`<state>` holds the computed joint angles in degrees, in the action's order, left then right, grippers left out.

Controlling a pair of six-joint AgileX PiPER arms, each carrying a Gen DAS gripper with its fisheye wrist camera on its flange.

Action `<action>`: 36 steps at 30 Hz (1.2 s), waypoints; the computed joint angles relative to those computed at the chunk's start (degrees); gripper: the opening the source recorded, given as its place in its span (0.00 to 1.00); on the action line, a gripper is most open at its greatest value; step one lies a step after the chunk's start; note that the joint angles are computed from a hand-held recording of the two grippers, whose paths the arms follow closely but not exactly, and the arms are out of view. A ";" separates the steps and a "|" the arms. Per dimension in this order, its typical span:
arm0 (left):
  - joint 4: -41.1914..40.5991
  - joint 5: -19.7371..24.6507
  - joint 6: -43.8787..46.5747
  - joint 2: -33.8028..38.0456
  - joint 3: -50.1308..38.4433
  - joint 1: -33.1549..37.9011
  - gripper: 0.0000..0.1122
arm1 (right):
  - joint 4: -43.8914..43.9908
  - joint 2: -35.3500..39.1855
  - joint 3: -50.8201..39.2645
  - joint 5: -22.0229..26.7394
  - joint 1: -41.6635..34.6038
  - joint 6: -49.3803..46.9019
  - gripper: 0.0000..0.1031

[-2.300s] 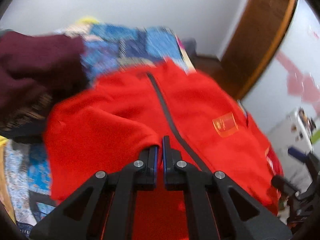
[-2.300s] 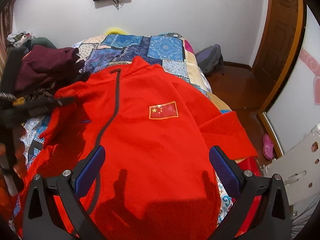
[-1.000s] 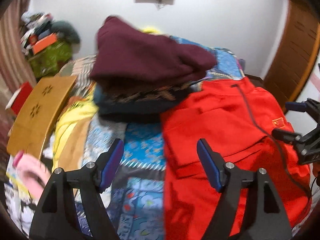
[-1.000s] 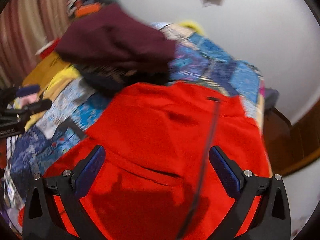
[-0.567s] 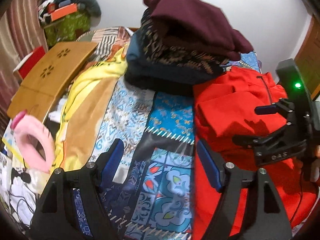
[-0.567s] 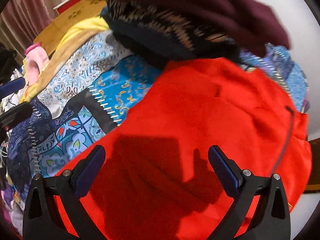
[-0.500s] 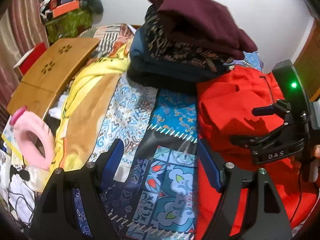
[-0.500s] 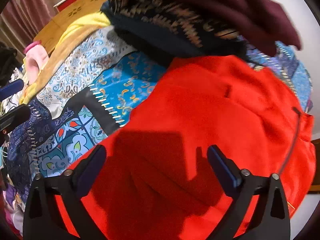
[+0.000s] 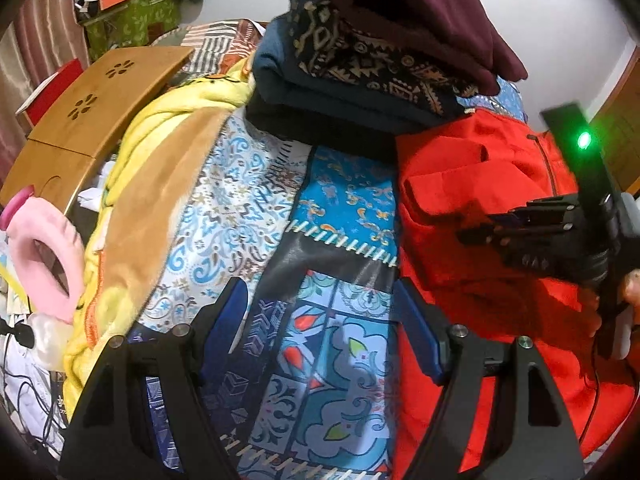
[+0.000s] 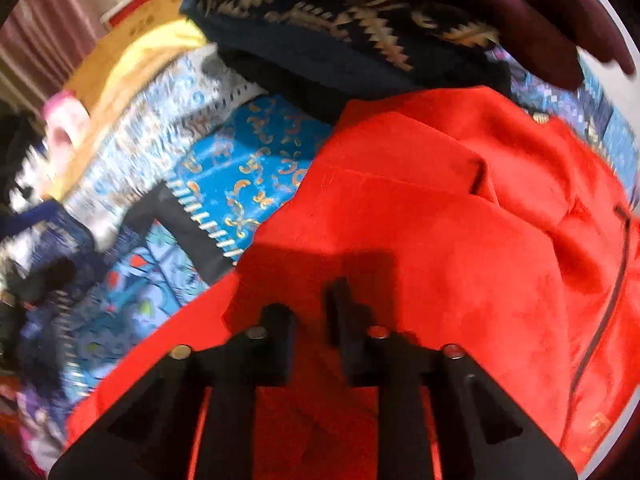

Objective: Fold large clothes
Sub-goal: 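Grasp the jacket's other sleeve with the right gripper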

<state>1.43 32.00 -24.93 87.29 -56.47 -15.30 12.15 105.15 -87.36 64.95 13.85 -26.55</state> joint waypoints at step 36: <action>24.83 13.93 -26.87 24.16 -24.41 -11.67 0.70 | 28.04 -8.26 -10.71 1.27 -50.86 -9.12 0.06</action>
<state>26.26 45.93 -51.81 111.45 -80.87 -26.97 40.20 96.88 -98.07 66.22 -37.01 -35.66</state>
